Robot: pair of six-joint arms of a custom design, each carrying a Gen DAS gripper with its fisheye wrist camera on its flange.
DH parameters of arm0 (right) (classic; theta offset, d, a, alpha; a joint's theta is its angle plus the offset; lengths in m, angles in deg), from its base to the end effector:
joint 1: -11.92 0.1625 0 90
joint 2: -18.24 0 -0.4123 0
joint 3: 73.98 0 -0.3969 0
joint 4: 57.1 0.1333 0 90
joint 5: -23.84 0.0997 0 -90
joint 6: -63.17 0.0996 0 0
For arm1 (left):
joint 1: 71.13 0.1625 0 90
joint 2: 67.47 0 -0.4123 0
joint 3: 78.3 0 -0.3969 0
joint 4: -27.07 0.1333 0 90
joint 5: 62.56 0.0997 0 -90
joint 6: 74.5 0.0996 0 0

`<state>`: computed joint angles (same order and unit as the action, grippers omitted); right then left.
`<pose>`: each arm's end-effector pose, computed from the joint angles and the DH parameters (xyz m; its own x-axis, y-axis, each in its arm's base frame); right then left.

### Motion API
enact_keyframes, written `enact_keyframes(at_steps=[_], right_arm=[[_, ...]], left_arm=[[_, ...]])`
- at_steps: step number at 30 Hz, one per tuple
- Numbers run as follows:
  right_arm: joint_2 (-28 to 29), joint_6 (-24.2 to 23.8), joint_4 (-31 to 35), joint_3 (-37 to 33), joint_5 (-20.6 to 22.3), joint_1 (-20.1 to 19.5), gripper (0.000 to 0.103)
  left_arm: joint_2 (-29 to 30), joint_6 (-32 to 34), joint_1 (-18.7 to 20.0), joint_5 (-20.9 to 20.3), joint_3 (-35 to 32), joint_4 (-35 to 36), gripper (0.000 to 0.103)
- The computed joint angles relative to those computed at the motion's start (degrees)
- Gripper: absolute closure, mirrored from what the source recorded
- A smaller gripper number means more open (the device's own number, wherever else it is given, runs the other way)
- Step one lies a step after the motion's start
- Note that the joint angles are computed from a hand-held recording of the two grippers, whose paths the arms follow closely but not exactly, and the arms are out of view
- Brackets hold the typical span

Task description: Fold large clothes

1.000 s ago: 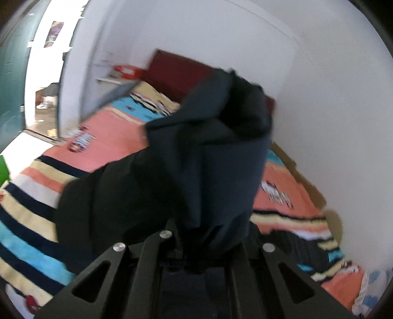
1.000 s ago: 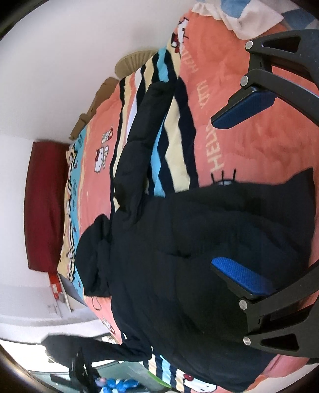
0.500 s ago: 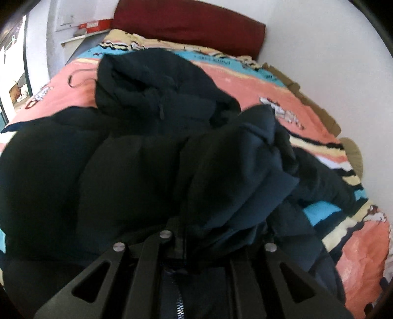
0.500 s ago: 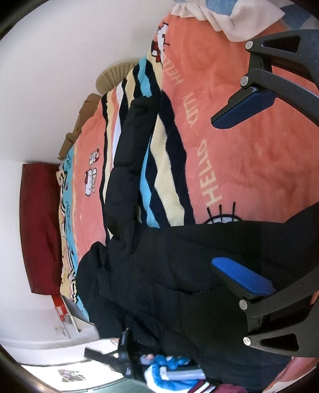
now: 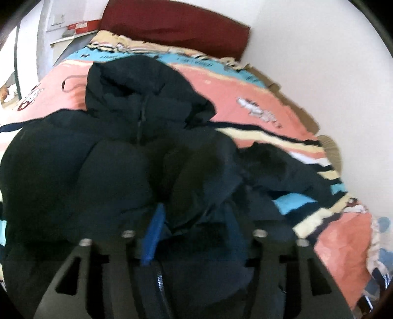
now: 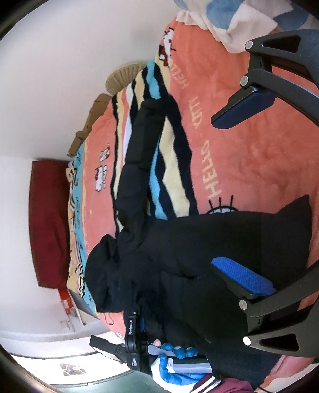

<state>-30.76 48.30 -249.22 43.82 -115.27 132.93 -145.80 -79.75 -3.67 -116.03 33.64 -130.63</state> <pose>0.3244 -0.4271 0.1039 -0.6386 -0.1658 0.7515 -0.6150 0.6970 -0.3688 -0.0296 -0.5738 0.3362 -0.8955 -0.0701 -0.4396 0.2365 0.7617 -0.6032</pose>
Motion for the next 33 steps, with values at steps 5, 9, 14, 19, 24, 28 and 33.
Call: enact_keyframes(at_steps=[5,9,14,19,24,28,33], right_arm=[[0.1,0.2,0.9,-0.3,-0.3,2.0,0.0],[-0.5,-0.1,1.5,0.0,-1.3,3.4,0.001],[-0.7,0.1,1.9,-1.1,-1.1,4.5,0.001],[2.0,-1.2,4.9,-5.6,1.2,5.6,0.0],[7.9,-3.7,7.6,-13.7,3.1,6.3,0.0],[12.9,-4.9,10.3,-21.5,6.5,6.4,0.0],[20.5,-6.9,14.3,-33.0,10.0,5.9,0.0]], left_arm=[[-2.1,-0.1,-1.1,-2.0,-0.1,0.9,0.047],[-5.6,0.7,-1.9,-2.4,1.6,0.1,0.047],[-12.1,0.8,-1.4,-0.2,3.6,3.3,0.047],[-18.8,3.6,1.8,2.9,4.1,7.2,0.047],[-20.4,8.2,5.8,5.4,2.2,6.0,0.047],[-18.5,11.2,9.1,6.0,-1.8,4.6,0.047],[-13.8,14.6,11.5,5.3,-6.8,4.2,0.047]])
